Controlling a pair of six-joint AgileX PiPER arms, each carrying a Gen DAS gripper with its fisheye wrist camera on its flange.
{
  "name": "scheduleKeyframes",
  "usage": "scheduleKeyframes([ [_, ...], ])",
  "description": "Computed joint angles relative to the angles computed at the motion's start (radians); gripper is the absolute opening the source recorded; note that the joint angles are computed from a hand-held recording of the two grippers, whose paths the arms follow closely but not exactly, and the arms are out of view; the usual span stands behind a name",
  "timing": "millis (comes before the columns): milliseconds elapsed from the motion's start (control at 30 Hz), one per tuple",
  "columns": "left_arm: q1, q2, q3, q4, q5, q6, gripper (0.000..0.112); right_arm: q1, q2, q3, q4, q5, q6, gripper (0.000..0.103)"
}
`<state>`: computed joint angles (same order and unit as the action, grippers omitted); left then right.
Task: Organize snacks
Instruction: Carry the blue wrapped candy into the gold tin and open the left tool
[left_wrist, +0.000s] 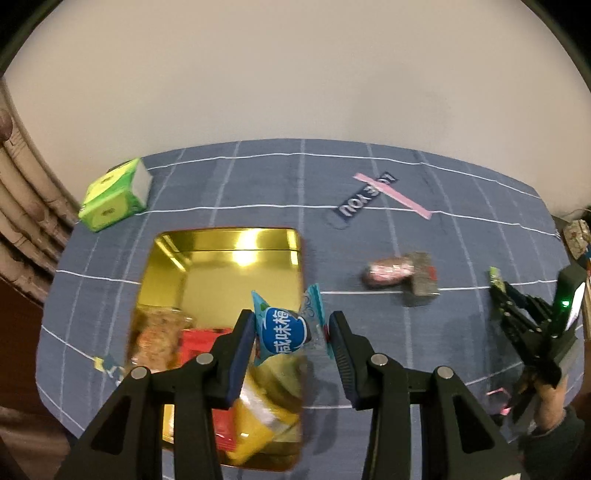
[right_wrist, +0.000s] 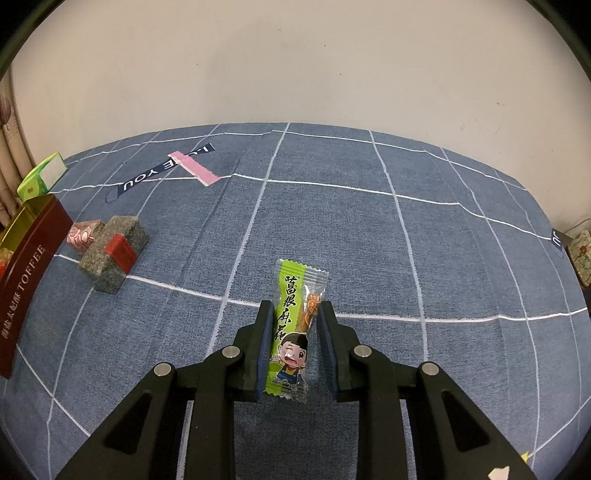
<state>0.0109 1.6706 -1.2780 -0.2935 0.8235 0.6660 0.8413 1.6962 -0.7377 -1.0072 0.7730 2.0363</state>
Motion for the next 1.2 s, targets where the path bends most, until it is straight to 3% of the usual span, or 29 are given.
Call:
scheduleKeyframes([
  [200,0.071,0.133,-0.155,0.019,0.050,0.002,0.042,0.001,0.001,-0.002,0.003,0.003,-0.004,0.023],
  [533,0.074,0.365,-0.415,0.117,0.092,-0.038,0.042,-0.001,0.001,-0.002,0.003,0.003,-0.007,0.023],
  [900,0.056,0.536,-0.557,0.207,0.129,-0.106,0.042,-0.002,0.000,-0.003,0.006,0.004,-0.014,0.023],
  [1200,0.053,0.551,-0.535,0.237,0.105,-0.106,0.044,-0.001,0.000,-0.004,0.008,0.005,-0.016,0.023],
])
